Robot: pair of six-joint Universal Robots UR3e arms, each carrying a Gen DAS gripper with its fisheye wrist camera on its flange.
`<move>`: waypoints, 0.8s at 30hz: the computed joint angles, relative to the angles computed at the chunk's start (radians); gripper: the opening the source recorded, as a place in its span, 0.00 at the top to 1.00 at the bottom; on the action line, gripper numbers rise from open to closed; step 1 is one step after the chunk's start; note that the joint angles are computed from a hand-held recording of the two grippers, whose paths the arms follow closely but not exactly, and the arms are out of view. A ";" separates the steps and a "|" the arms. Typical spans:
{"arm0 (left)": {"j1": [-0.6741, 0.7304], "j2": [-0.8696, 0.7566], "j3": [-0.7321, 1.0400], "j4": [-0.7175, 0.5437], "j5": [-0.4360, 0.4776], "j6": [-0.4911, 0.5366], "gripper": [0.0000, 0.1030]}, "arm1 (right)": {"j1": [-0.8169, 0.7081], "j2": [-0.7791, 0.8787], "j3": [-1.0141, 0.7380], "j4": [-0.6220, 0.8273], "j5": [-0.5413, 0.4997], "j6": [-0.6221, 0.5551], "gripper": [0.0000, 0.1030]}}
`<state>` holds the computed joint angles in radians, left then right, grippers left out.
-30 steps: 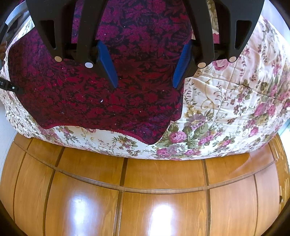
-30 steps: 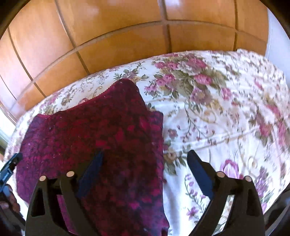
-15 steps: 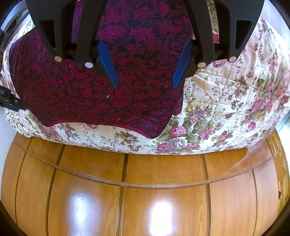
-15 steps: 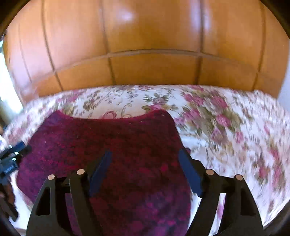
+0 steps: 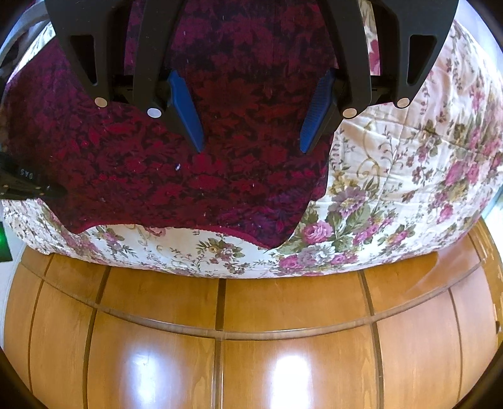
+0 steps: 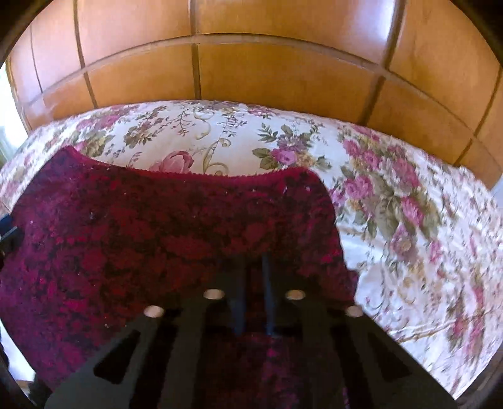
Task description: Fold small clothes
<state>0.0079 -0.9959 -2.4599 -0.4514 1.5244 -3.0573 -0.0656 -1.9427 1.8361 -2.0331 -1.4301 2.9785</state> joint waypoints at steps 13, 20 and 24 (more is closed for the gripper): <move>0.003 -0.173 0.068 0.051 -0.010 -0.041 0.40 | -0.035 0.080 0.029 -0.082 -0.031 0.056 1.00; 0.022 -0.015 0.035 -0.022 -0.032 -0.043 0.40 | -0.204 -0.068 0.068 0.028 0.203 0.018 0.54; 0.048 0.080 0.030 -0.086 -0.059 -0.043 0.40 | -0.216 -0.140 0.075 0.060 0.234 0.015 0.38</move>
